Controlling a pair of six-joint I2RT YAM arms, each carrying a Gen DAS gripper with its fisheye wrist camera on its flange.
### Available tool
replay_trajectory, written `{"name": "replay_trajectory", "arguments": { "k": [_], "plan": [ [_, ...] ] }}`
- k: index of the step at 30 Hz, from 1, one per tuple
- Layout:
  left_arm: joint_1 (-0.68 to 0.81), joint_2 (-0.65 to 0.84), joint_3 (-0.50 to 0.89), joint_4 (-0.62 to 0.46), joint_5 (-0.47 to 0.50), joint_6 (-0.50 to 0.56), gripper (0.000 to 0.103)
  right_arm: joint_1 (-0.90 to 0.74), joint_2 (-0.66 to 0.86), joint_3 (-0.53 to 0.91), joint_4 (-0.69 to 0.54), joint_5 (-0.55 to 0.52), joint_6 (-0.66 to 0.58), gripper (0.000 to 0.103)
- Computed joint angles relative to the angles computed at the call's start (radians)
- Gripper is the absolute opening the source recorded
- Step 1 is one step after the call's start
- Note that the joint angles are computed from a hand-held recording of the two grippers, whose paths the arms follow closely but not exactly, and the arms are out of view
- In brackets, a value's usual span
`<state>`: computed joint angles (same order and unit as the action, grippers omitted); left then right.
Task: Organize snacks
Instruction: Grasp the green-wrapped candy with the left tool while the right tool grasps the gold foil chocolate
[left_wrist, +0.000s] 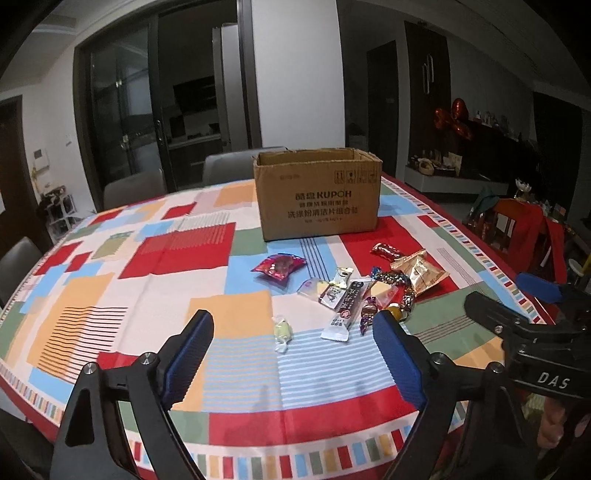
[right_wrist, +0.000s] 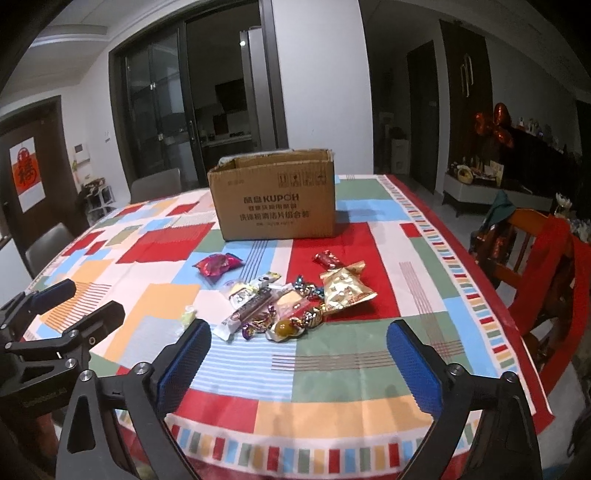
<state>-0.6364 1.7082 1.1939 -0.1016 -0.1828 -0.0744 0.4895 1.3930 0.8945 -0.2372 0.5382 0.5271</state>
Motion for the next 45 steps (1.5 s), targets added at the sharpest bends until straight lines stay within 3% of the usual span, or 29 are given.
{"name": "replay_trajectory", "arguments": {
  "k": [9, 18, 24, 37, 45],
  "plan": [
    [0.046, 0.157, 0.12, -0.039, 0.059, -0.009, 0.074, -0.078, 0.175, 0.068, 0.073, -0.11, -0.013, 0.083],
    [0.098, 0.322, 0.262, -0.104, 0.133, -0.014, 0.059, -0.12, 0.353, 0.172, 0.066, -0.192, -0.001, 0.068],
    [0.113, 0.398, 0.316, -0.126, 0.153, -0.014, 0.05, -0.139, 0.435, 0.212, 0.061, -0.223, 0.013, 0.063],
    [0.122, 0.519, 0.451, -0.196, 0.199, -0.016, 0.034, -0.179, 0.514, 0.257, 0.069, -0.26, 0.02, 0.055],
    [0.122, 0.547, 0.487, -0.218, 0.193, -0.021, 0.02, -0.174, 0.522, 0.261, 0.085, -0.247, -0.009, 0.042]
  ]
}}
